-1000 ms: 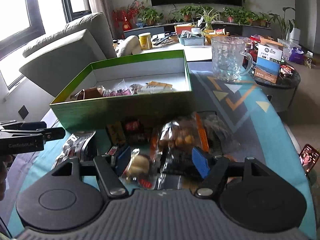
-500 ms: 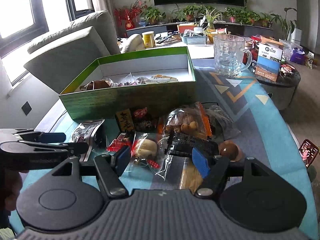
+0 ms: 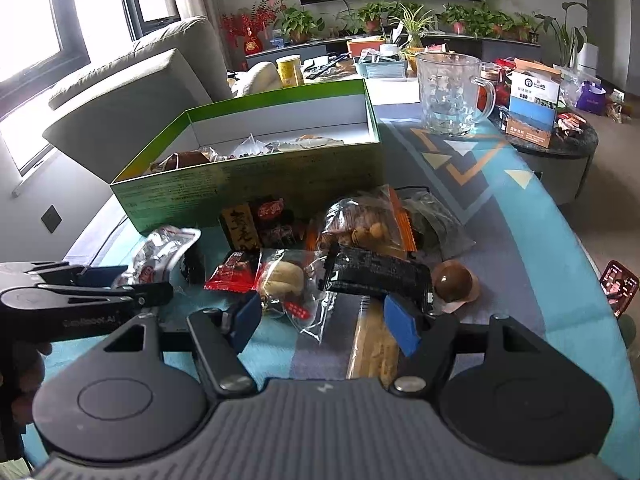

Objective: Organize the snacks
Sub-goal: 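Grasp the white printed pouch with the left gripper while the right grasps the tan stick snack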

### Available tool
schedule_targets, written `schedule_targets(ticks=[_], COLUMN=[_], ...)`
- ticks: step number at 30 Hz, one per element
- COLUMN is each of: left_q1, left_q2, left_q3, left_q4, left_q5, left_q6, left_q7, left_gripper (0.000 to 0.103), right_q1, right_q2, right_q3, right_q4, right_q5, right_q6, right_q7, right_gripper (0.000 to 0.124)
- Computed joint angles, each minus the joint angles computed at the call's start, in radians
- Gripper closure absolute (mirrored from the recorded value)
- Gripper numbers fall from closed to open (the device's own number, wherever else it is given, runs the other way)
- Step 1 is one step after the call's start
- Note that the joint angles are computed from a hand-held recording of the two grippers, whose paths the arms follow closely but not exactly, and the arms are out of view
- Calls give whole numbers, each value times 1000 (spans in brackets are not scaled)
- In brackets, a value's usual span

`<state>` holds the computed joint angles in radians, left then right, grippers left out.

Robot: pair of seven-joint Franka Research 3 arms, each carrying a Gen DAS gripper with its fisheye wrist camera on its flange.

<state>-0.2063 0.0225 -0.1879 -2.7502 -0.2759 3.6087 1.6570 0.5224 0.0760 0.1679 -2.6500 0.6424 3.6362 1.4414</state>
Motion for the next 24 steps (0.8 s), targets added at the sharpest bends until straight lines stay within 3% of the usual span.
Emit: schedule_targets(ticks=[7,24], left_q1=[22,38], left_q2=[-38,-103], left_q3=[-6,-73], left_q4=[-34,-83], left_q5=[28,-72], left_q6=[12,36], left_q7=[-35,4], left_gripper=[50,50], right_q1=[2,2], right_q2=[-20,-54], right_q3=[5,21], right_q4=[-31,-132], right_q5=[14,-20], right_q6=[7,32], right_q7=[7,77], right_gripper=[74,74])
